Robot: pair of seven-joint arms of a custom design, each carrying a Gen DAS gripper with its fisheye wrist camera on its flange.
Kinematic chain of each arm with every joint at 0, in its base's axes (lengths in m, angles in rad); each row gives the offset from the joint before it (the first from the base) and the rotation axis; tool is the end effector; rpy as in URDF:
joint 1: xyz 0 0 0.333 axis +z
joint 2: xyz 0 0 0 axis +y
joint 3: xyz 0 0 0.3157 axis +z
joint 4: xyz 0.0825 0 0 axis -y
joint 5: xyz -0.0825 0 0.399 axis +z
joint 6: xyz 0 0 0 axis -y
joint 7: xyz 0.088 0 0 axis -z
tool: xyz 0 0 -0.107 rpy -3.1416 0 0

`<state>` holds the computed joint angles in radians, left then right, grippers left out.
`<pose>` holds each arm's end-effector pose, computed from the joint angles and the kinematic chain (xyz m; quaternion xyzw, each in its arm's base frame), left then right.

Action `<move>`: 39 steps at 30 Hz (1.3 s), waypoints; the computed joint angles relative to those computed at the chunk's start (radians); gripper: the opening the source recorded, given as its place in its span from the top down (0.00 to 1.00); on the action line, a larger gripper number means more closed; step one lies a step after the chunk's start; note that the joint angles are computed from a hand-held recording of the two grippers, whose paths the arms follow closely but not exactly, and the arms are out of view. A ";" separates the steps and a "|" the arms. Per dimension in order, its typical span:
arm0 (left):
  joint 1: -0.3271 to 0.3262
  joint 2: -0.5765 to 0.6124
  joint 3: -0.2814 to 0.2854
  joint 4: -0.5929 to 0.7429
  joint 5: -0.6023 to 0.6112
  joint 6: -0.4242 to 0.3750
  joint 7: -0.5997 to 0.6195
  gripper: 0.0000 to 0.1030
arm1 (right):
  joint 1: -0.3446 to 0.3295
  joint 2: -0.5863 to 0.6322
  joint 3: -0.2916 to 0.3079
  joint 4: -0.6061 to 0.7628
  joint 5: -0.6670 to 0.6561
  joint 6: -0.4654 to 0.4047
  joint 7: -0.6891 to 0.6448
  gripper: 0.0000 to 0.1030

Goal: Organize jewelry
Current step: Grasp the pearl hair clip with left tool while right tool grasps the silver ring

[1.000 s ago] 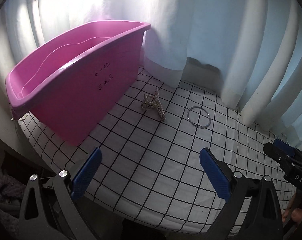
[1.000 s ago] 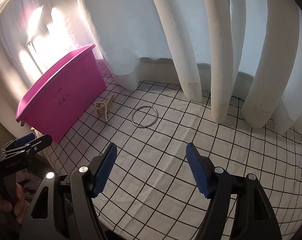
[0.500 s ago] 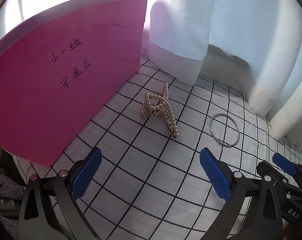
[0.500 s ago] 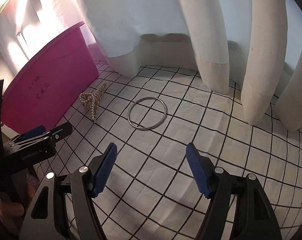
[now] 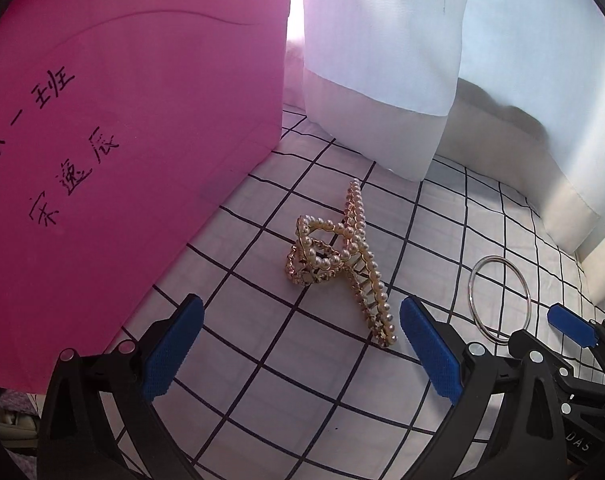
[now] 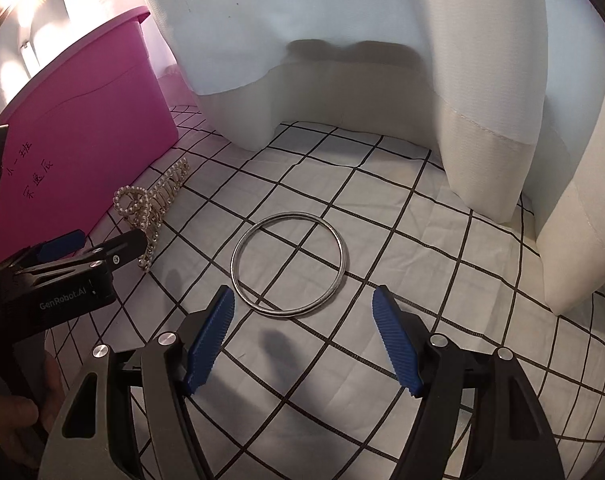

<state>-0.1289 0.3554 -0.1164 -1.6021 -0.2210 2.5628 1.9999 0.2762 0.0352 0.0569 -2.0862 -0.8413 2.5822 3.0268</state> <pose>0.7026 -0.1606 0.4893 -0.4816 0.8183 -0.2687 0.1618 0.5628 0.2085 0.4454 -0.4775 0.8030 -0.2647 0.2390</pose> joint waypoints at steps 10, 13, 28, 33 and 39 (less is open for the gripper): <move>-0.013 0.050 0.005 0.057 0.028 -0.020 -0.006 0.06 | 0.009 0.062 -0.007 0.077 0.029 -0.034 -0.101 0.33; -0.024 0.083 0.011 0.099 0.045 -0.035 -0.023 0.06 | 0.014 0.079 -0.011 0.100 0.033 -0.049 -0.120 0.31; -0.032 0.247 0.021 0.340 0.077 -0.134 -0.067 0.06 | 0.037 0.170 -0.040 0.213 0.016 -0.126 -0.172 0.19; -0.033 0.285 0.022 0.395 0.081 -0.146 -0.072 0.05 | 0.036 0.180 -0.046 0.227 0.006 -0.128 -0.168 0.17; -0.033 0.317 0.021 0.439 0.078 -0.147 -0.071 0.05 | 0.039 0.166 -0.047 0.208 -0.004 -0.133 -0.147 0.17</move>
